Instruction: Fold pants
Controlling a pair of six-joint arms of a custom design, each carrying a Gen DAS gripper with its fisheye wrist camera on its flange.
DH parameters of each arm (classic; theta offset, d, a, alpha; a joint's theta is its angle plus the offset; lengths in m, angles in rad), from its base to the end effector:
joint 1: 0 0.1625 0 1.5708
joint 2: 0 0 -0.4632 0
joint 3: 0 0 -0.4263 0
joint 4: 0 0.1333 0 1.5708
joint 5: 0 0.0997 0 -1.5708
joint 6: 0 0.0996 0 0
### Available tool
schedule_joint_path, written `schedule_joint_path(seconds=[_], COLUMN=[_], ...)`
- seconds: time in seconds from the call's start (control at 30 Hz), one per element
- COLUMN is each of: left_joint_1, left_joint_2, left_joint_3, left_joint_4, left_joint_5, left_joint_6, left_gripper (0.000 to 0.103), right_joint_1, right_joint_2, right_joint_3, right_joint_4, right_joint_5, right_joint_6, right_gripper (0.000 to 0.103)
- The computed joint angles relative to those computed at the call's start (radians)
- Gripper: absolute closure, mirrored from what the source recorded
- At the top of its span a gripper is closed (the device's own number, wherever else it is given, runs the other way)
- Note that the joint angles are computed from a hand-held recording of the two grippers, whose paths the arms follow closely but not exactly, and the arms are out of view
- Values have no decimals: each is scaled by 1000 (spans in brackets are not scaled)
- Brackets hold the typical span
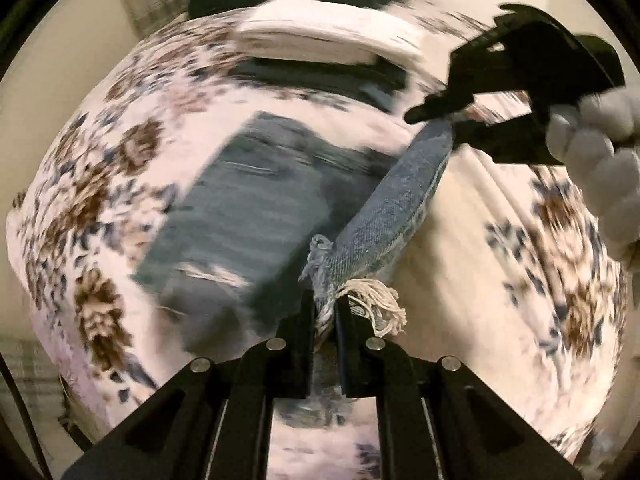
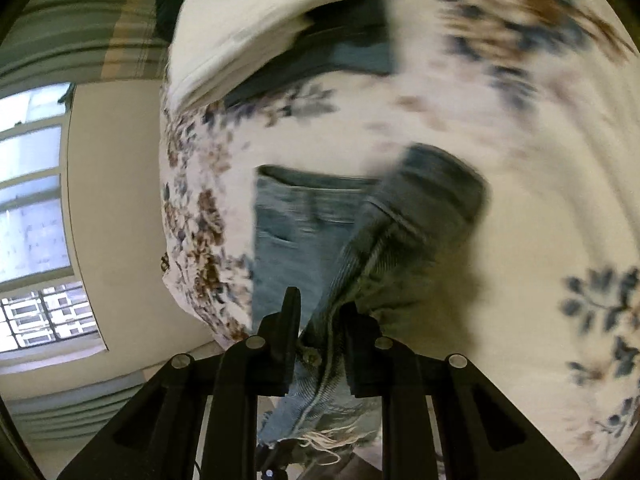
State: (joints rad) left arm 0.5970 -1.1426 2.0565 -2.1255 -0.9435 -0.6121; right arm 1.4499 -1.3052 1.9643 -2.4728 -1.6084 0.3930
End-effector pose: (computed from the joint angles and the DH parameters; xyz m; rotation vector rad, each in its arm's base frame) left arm -0.3203 -0.4496 0.1358 0.5809 2.3773 -0.2533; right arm 0.0587 -0.5907 0.2758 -0.7982 -3.0098 0.3845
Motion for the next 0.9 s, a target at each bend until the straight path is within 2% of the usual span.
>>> schedule_joint_path(seconds=[0.17,0.27,0.37,0.4,0.43,0.47,0.5,0.53,0.57,0.63,0.67,0.73,0.8,0.83,0.9], left_joint_1=[108,175,249,271,286,299,307,314,318,324,324,344,385,398,433], left_joint_2=[-49,-62,-55,-57,-66,-78,-88,-104,-121,-157,-175,-211,-235,-235,-219], left_joint_3=[-42,-59,-87,-93,-92,-90,-89,-84,-77,-63,-53,-22,32,49,102], left_joint_4=[51,62,108,120,114,117,113,103,99,94,94,50,-40,-68,-157], left_joint_5=[31,48,68,81,92,109,108,100,98,73,53,-52,-205,-259,-366], left_joint_6=[-6,4,-10,-28,-37,-43,-45,-51,-66,-101,-137,-208,-305,-337,-418], left_gripper=[96,96,92,87,80,64,49,40,23,21,21,21,21,21,21], right_joint_1=[100,130,152,151,148,140,132,131,128,127,129,131,121,108,71], right_joint_2=[224,350,485,511,533,546,542,534,517,466,444,378,313,286,257], right_joint_3=[-210,-331,-464,-486,-508,-521,-508,-491,-470,-419,-399,-331,-261,-228,-180], right_joint_4=[66,118,196,211,228,237,203,170,142,121,118,106,101,95,83], right_joint_5=[-42,-68,-121,-133,-126,-92,-51,-33,-13,-17,-36,-108,-190,-217,-218], right_joint_6=[31,37,50,58,69,72,68,65,55,41,36,17,13,18,38], right_gripper=[83,83,82,75,57,45,23,17,17,17,17,17,17,17,17])
